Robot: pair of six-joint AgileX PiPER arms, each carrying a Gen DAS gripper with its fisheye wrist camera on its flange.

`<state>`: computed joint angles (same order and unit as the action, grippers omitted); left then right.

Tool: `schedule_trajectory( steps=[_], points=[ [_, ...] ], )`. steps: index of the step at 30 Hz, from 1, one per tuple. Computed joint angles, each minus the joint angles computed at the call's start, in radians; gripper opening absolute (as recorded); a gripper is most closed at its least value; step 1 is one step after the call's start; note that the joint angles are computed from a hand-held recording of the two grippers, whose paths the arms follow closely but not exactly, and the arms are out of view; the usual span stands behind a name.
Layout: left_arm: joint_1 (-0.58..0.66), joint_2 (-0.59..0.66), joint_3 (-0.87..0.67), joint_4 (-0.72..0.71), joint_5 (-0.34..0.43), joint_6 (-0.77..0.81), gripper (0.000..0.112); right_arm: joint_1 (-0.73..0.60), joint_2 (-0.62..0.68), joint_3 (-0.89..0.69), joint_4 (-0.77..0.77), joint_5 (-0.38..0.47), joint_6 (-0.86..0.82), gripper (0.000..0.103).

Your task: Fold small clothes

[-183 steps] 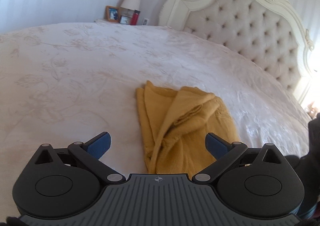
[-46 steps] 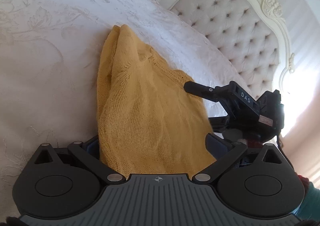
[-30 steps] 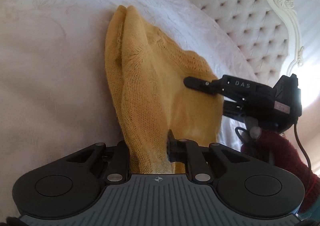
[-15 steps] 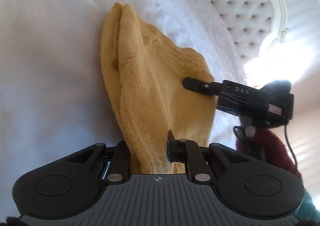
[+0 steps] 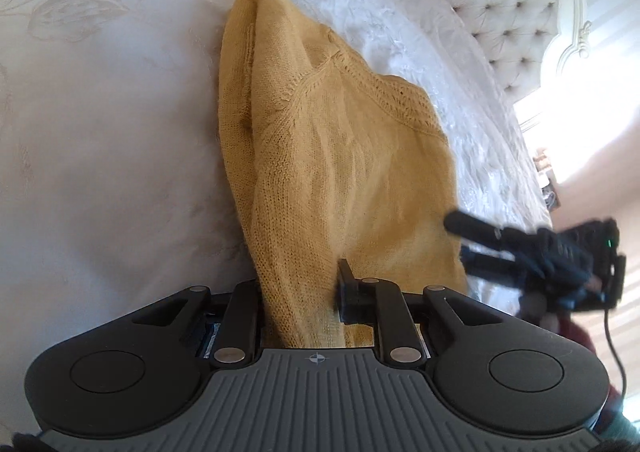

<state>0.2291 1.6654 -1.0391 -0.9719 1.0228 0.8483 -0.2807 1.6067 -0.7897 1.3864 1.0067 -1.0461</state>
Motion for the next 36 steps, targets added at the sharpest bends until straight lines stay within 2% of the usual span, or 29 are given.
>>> schedule_trajectory(
  steps=[3,5,7,8,9,11,12,13,15,17,19,20,21,22,24,25,26,29,33,36],
  points=[
    [-0.009,-0.043,0.045,-0.012,-0.018,0.021,0.021,-0.011,-0.026,0.087,0.071,0.045,-0.101,0.066],
    [0.005,-0.065,0.071,-0.017,-0.017,0.040,0.021,0.012,-0.044,0.098,0.062,0.039,-0.109,0.065],
    [0.016,-0.080,0.084,-0.012,-0.014,0.041,0.022,0.037,-0.058,0.078,0.017,0.026,-0.081,0.042],
    [0.019,-0.087,0.083,-0.004,-0.008,0.034,0.022,0.053,-0.074,0.063,-0.014,0.009,-0.048,0.024],
    [0.021,-0.100,0.080,0.004,-0.002,0.027,0.022,0.044,-0.089,0.056,-0.026,0.023,-0.029,0.024],
    [0.030,-0.124,0.074,0.018,0.023,0.022,0.023,-0.021,-0.088,0.072,0.037,0.120,-0.025,0.024],
    [0.038,-0.133,0.071,0.027,0.038,0.029,0.028,-0.054,-0.093,0.073,0.038,0.155,0.002,0.024],
    [0.039,-0.141,0.063,0.059,0.046,0.014,0.034,-0.065,-0.103,0.057,0.000,0.149,0.053,0.024],
    [0.010,-0.154,0.028,0.199,0.044,-0.079,0.035,-0.023,-0.152,0.017,-0.178,0.039,0.197,0.029],
    [0.004,-0.190,0.022,0.270,0.045,-0.090,0.035,0.029,-0.219,0.005,-0.355,-0.066,0.293,0.029],
    [0.010,-0.264,0.033,0.296,0.030,-0.070,0.035,0.025,-0.279,0.017,-0.389,-0.078,0.314,0.042],
    [0.008,-0.308,0.045,0.296,0.000,-0.048,0.035,0.025,-0.309,0.025,-0.376,-0.096,0.307,0.046],
    [-0.001,-0.344,0.058,0.287,-0.046,-0.021,0.039,0.043,-0.339,0.029,-0.368,-0.141,0.301,0.057],
    [-0.019,-0.368,0.066,0.282,-0.100,-0.008,0.046,0.074,-0.364,0.028,-0.370,-0.201,0.301,0.066],
    [-0.075,-0.385,0.072,0.278,-0.230,-0.019,0.058,0.138,-0.388,0.023,-0.372,-0.325,0.271,0.075],
    [-0.105,-0.379,0.071,0.276,-0.292,-0.035,0.064,0.176,-0.382,0.016,-0.367,-0.388,0.257,0.078],
    [-0.142,-0.365,0.067,0.286,-0.364,-0.072,0.065,0.210,-0.363,0.002,-0.363,-0.439,0.237,0.079],
    [-0.242,-0.275,0.013,0.362,-0.514,-0.223,0.065,0.317,-0.271,-0.063,-0.392,-0.576,0.233,0.085],
    [-0.309,-0.163,-0.055,0.561,-0.616,-0.455,0.065,0.414,-0.147,-0.144,-0.500,-0.706,0.254,0.085],
    [-0.326,-0.072,-0.099,0.791,-0.646,-0.660,0.065,0.438,-0.057,-0.203,-0.673,-0.753,0.401,0.085]
  ],
)
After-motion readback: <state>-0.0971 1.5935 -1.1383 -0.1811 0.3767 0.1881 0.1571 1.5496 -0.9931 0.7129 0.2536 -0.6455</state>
